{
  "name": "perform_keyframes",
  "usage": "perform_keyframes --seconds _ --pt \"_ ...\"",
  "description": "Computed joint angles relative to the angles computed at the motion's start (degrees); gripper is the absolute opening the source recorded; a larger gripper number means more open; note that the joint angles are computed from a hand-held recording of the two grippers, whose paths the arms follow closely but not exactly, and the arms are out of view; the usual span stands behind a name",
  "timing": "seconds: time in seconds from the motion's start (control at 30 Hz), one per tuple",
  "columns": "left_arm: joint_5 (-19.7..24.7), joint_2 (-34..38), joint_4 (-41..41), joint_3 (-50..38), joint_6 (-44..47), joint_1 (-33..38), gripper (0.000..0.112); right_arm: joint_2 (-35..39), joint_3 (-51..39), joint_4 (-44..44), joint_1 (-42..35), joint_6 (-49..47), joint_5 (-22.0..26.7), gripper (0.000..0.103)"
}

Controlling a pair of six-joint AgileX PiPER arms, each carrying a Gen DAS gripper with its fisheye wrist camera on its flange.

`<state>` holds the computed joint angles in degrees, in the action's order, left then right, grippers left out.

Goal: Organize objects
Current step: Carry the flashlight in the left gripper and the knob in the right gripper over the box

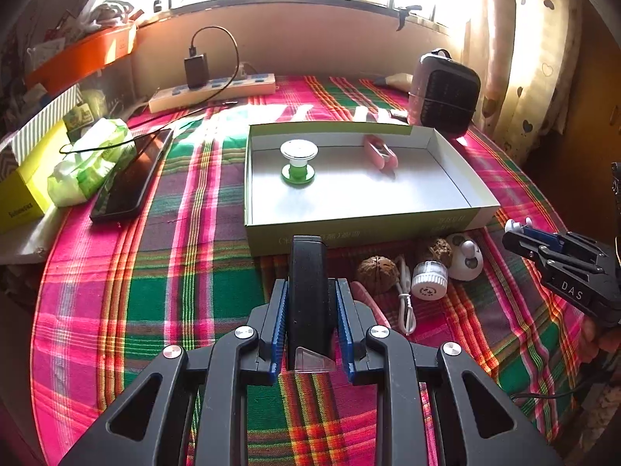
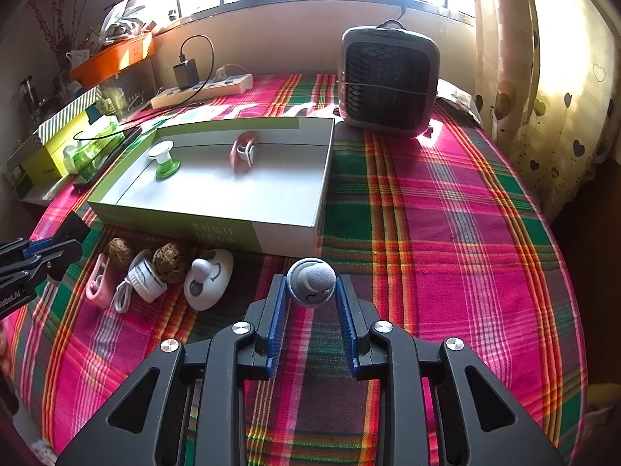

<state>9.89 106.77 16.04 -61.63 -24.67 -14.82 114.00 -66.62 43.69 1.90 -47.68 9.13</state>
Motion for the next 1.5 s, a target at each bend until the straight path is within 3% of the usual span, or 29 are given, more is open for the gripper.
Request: perform_keyframes --seconds 0.67,0.97,1.5 --pt "7.4 7.8 -21.6 -17.2 23.1 0.2 0.021 4.5 -13.2 -14.8 2.4 13.7 6.2 0.027" --pt "13.1 14.8 -24.6 -29.2 25.8 0.3 0.021 9.7 -22.8 -22.8 3.2 21.8 10.2 0.027" --pt "24.8 27.6 -20.5 -51.0 22.6 0.0 0.021 20.3 -40.3 -34.9 4.5 32.0 18.6 0.027"
